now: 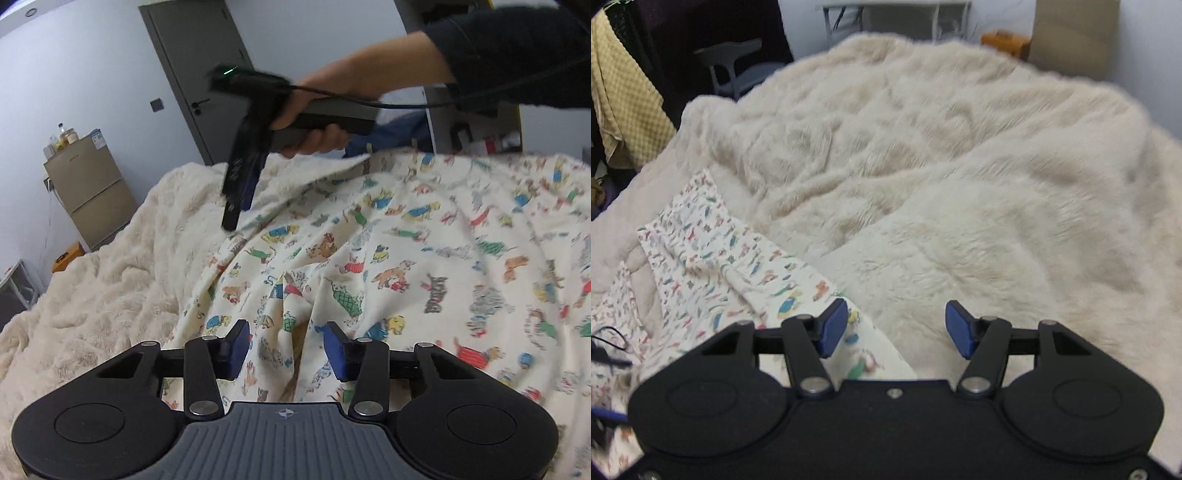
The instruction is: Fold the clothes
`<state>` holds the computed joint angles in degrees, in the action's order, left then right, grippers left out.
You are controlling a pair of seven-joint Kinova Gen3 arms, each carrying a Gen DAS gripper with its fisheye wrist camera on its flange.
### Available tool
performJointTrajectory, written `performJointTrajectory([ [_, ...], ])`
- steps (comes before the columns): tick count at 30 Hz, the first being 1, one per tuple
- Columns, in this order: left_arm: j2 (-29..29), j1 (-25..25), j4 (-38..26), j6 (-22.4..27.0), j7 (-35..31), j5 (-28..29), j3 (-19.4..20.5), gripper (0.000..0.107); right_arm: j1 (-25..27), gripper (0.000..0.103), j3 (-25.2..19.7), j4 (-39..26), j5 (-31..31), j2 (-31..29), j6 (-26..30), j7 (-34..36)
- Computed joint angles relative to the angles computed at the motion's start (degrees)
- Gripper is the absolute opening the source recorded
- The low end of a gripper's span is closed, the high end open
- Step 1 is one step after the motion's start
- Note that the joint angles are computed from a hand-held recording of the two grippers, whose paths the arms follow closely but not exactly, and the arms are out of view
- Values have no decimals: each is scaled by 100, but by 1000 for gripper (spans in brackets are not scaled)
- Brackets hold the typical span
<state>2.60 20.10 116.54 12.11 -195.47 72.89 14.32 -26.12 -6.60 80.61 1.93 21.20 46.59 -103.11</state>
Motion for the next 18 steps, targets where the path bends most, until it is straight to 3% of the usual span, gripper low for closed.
performJointTrajectory([
  [1, 92, 55, -78, -69, 215, -230, 5, 17, 149, 57, -110, -153, -181, 162, 122, 160],
  [2, 191, 97, -144, -166, 448, -443, 33, 1, 191, 50, -132, -200, -268, 217, 161, 317],
  [3, 183, 77, -150, -169, 611, -619, 74, 0, 234, 44, -165, -238, -328, 266, 191, 454],
  [5, 132, 3, -107, -261, 658, -727, 233, 0, 417, 21, -257, -307, -571, 279, 260, 795],
  [8, 38, -110, -60, -122, 410, -612, 311, 0, 689, 1, -340, -318, -971, 224, 298, 1235],
  [12, -171, -28, 80, 53, -30, -233, 83, 0, 1058, 0, -419, -282, -1538, 115, 333, 1775],
  [15, -224, -18, 44, 397, 122, -328, -132, 0, 1187, 22, -429, -300, -1862, 144, 375, 1980],
  [16, -254, -16, 52, 470, 88, -289, -179, 0, 1238, 38, -444, -322, -1983, 172, 418, 2048],
  [18, -328, -31, 89, 656, -41, -170, -283, 0, 1192, 37, -460, -397, -1947, 277, 544, 2160],
])
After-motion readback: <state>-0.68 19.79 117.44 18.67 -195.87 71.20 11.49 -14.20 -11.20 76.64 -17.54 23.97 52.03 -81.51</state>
